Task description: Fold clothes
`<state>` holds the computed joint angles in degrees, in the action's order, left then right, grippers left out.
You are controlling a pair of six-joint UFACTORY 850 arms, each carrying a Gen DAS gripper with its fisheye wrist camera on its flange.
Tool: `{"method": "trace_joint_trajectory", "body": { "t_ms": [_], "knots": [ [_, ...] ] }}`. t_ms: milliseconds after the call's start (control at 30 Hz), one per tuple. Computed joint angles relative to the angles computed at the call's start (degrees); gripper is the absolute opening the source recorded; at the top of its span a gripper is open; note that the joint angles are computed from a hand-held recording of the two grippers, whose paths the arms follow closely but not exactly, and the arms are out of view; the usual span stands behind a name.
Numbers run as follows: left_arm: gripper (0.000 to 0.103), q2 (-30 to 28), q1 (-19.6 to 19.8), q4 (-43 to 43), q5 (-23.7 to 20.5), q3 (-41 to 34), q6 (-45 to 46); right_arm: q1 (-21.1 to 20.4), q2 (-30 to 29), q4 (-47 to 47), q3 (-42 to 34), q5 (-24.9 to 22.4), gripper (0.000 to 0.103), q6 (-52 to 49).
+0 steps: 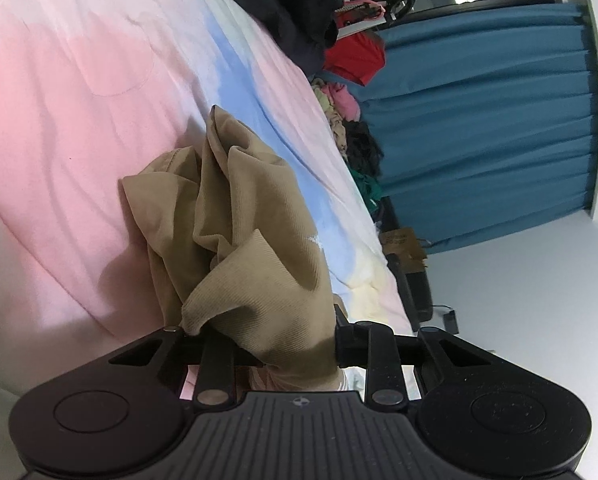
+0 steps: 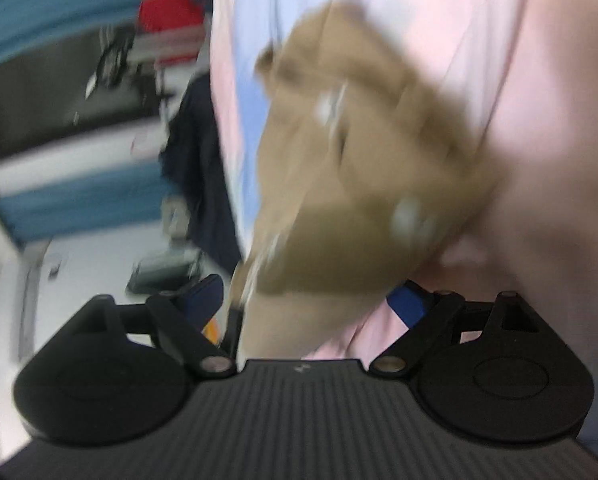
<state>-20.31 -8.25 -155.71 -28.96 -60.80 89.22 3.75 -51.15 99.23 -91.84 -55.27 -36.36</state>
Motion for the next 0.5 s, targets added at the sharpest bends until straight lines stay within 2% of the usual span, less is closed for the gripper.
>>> {"method": "trace_joint_trajectory", "body": {
  "t_ms": [33, 133, 233, 267, 333, 500],
  "knots": [
    [0.029, -0.29, 0.35, 0.97, -1.16, 0.06, -1.16, 0.04, 0.4, 1.24, 0.56, 1.57, 0.082, -1.29],
    [0.029, -0.97, 1.06, 2.25, -2.48, -0.19, -2.42, 0.18, 0.9, 0.71, 0.67, 5.46, 0.079, -0.89],
    [0.029, -1.35, 1.15, 2.77, -2.22, -0.75, -2.23, 0.53, 1.2, -0.63, 0.58, 9.57, 0.061, -0.2],
    [0.029, -1.45, 1.09, 2.84, -1.96, -0.94, -1.86, 0.45, 1.1, -1.19, 0.3, 10.06, 0.055, 0.18],
    [0.029, -1.49, 0.98, 2.72, -1.38, -1.17, -1.04, 0.16, 0.87, -2.28, -0.35, 10.32, 0.052, 0.91],
    [0.03, -1.57, 1.2, 3.48, -1.6, -1.12, -2.06, 0.83, 2.07, -3.51, -0.04, 13.09, 0.037, -3.03]
  ]
}}
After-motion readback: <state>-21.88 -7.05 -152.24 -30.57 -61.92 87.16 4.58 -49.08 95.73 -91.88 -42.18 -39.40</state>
